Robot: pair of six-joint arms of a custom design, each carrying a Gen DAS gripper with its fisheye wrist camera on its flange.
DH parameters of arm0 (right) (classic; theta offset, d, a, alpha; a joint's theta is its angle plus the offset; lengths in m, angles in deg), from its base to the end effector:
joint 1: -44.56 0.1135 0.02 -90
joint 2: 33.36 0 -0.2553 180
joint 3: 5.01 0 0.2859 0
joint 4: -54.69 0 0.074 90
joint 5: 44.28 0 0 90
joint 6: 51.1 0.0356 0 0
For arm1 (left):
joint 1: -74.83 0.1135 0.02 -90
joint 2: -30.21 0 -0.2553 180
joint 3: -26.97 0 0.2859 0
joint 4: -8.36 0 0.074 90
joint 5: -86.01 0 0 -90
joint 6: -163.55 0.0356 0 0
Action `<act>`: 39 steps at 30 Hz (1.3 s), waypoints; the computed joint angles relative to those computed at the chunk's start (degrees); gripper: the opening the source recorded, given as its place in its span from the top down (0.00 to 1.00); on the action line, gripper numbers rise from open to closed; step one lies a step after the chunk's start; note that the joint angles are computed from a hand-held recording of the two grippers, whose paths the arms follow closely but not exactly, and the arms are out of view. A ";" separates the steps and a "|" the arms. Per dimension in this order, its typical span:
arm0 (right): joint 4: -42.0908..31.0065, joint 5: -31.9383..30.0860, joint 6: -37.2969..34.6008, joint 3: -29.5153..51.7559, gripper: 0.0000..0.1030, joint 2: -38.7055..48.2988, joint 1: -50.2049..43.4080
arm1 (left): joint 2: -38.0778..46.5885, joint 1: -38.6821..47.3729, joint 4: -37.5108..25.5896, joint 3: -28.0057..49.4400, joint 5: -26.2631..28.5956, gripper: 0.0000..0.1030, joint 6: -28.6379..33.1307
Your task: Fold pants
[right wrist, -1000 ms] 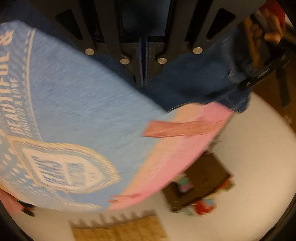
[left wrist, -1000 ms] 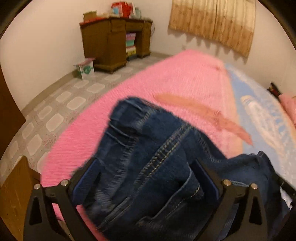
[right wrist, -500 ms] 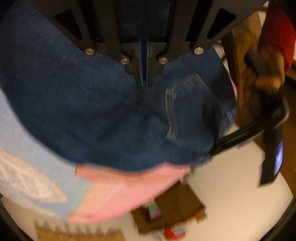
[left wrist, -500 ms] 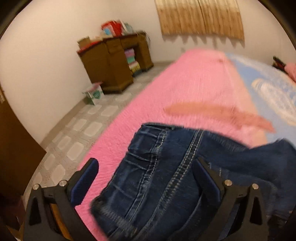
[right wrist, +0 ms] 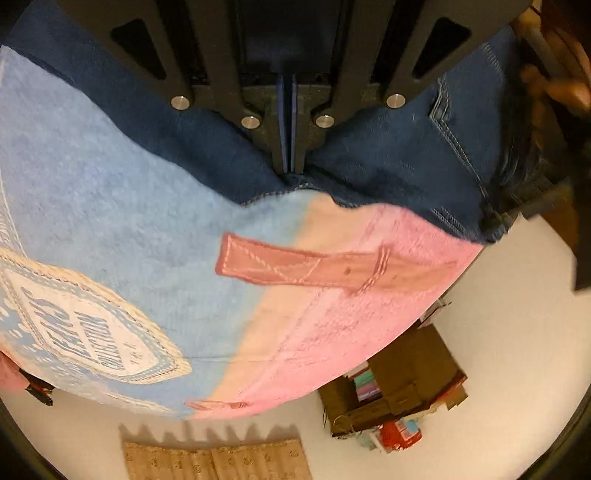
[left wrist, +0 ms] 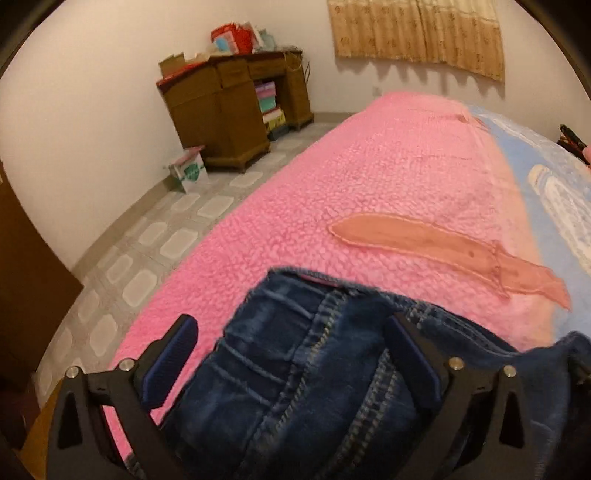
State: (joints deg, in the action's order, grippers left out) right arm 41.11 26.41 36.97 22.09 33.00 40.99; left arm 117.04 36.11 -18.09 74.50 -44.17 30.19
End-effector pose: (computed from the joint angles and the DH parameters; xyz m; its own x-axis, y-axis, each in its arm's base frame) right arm 0.2043 -0.0010 0.0807 -0.7902 0.0175 -0.6126 -0.1673 0.9555 0.2430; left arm 0.2240 -0.1501 0.0951 -0.7034 -0.1084 -0.7025 -0.2913 0.9455 0.1457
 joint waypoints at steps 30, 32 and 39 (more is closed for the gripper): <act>-63.97 -22.09 -62.36 95.74 0.97 70.20 -99.12 | 5.26 -34.29 -41.27 18.82 -3.98 0.01 -35.95; -68.29 -22.86 -60.84 106.92 0.97 76.46 -100.79 | 6.27 -34.73 -42.88 19.85 -2.86 0.01 -37.99; -79.03 -22.18 -64.31 134.31 0.97 93.06 -101.98 | 12.04 -36.63 -45.52 24.82 1.00 0.01 -41.40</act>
